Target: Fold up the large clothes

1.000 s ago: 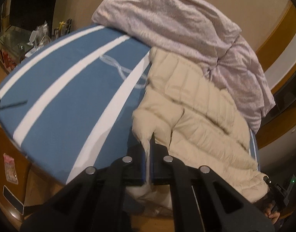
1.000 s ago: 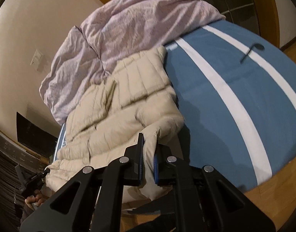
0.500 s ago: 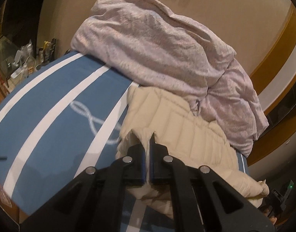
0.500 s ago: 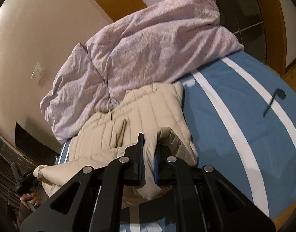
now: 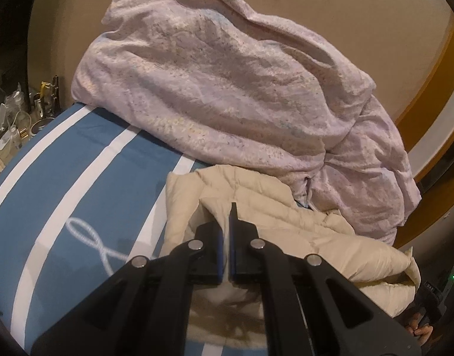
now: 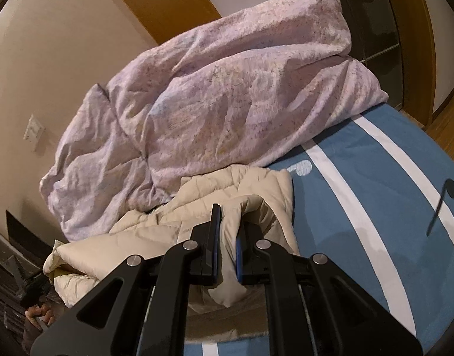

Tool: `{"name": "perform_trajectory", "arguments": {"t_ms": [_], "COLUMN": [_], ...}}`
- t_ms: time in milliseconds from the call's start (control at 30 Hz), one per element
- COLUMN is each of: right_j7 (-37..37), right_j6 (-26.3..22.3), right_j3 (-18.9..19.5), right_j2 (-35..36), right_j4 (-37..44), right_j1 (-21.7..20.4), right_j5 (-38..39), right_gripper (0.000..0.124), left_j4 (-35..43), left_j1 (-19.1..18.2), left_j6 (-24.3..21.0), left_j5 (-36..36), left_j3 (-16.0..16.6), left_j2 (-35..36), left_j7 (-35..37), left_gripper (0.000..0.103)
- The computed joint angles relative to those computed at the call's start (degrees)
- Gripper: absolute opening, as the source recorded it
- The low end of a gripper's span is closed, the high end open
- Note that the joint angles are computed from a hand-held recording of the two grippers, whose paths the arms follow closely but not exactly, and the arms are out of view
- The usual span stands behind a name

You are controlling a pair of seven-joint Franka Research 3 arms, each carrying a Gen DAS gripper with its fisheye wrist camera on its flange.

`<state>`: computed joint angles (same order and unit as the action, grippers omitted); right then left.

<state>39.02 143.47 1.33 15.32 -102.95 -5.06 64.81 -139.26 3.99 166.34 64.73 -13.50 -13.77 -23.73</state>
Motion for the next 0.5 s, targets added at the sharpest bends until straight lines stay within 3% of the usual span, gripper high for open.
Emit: {"name": "perform_trajectory", "arguments": {"t_ms": [167, 500], "right_j7": [6.0, 21.0], "right_j6": [1.4, -1.7], "right_j3": [0.3, 2.2], "right_j2": [5.3, 18.9], "right_j4": [5.8, 21.5], "right_j1": [1.2, 1.5], "right_j5": [-5.5, -19.1], "right_gripper": [0.009, 0.009], "left_j4": [4.4, 12.7], "left_j1": [-0.2, -3.7], "left_j6": [0.4, -0.8], "left_j5": [-2.4, -13.7], "left_j3": [2.2, 7.0], "left_j2": [6.4, 18.0], "left_j7": [3.5, 14.0], "left_gripper": [0.003, 0.003]}}
